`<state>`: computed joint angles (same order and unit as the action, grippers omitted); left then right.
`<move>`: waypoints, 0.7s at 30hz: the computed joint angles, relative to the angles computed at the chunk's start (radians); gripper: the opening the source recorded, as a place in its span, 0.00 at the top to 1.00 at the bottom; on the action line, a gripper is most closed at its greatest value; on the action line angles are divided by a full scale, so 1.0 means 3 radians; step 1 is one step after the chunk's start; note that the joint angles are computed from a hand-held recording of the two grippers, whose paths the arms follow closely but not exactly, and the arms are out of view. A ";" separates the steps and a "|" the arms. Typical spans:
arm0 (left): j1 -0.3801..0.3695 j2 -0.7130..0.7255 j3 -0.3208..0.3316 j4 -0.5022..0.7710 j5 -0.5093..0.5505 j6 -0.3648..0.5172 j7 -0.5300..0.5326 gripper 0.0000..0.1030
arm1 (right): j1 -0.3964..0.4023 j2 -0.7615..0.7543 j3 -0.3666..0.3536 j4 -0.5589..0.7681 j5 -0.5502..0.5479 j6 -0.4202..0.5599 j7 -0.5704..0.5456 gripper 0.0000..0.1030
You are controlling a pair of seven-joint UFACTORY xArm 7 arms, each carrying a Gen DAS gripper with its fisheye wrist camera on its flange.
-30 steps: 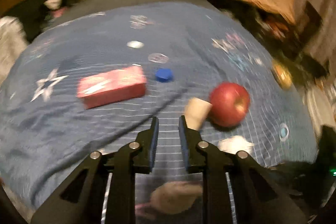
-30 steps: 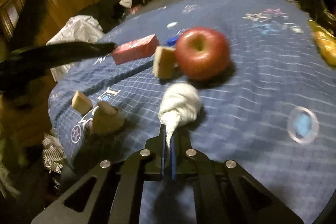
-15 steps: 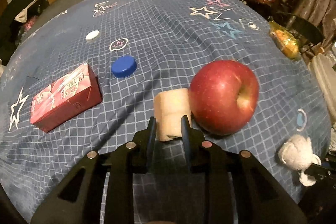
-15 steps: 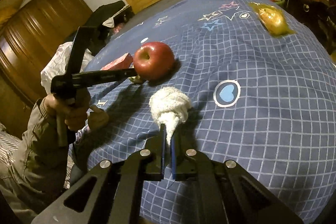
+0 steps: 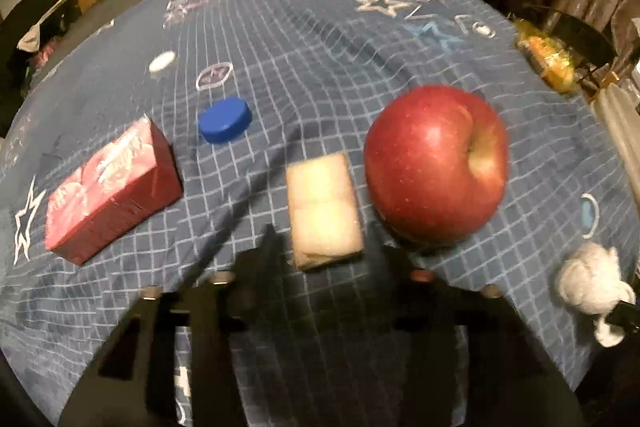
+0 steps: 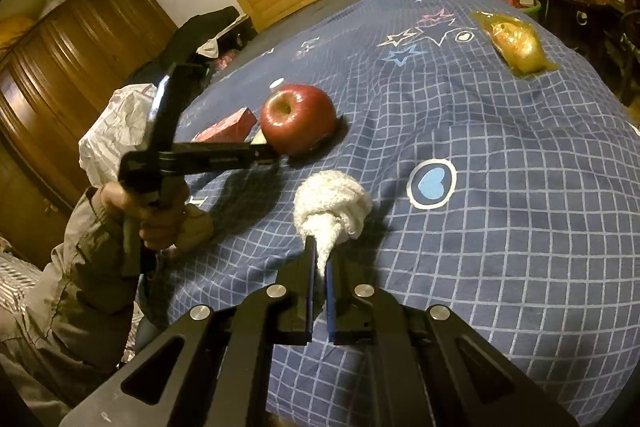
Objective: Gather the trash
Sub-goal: 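Grasp the beige foam block with the left gripper while the right grasps the white towel, then carry the foam block and white towel in both grippers over the bucket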
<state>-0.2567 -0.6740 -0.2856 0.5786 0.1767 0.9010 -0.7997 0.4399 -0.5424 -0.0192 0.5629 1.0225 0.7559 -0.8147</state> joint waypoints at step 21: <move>-0.0603 -0.0943 -0.1129 0.0140 -0.0452 0.0807 -0.0940 0.73 | -0.0113 -0.0810 -0.0078 -0.0544 -0.0888 -0.0348 0.0164 0.95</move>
